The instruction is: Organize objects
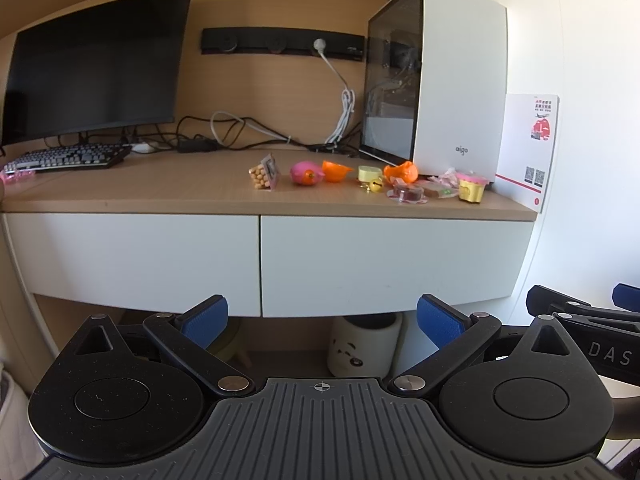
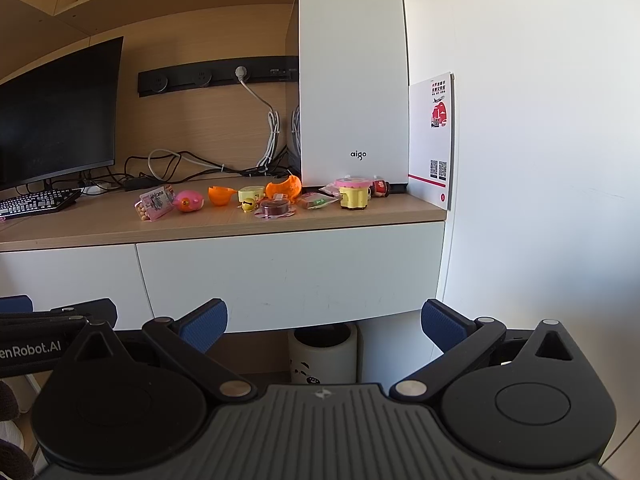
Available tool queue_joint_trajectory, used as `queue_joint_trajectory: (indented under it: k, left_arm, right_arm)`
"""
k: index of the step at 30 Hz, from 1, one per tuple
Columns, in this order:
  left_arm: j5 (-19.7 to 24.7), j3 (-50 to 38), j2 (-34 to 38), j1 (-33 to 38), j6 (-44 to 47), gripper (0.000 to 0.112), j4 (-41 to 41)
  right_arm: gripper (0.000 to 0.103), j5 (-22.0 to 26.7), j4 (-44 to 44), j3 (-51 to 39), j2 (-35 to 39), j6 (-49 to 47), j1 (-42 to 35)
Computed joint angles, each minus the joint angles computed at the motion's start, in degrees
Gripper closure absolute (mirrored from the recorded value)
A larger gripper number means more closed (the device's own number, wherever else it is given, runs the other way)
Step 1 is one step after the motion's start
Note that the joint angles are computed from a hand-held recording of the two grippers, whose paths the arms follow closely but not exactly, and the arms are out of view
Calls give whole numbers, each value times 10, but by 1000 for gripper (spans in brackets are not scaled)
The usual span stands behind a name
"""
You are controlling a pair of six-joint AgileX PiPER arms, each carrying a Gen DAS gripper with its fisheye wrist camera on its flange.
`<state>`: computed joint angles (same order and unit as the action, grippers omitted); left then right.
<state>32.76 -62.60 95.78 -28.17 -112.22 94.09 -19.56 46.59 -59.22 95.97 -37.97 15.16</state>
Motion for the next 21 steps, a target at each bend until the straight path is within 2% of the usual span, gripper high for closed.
queue_joint_trajectory:
  k: [21]
  left_arm:
    - [2,-4,1,-2,5,9,-6]
  right_arm:
    - [0,0,5,1,-1,-2,1]
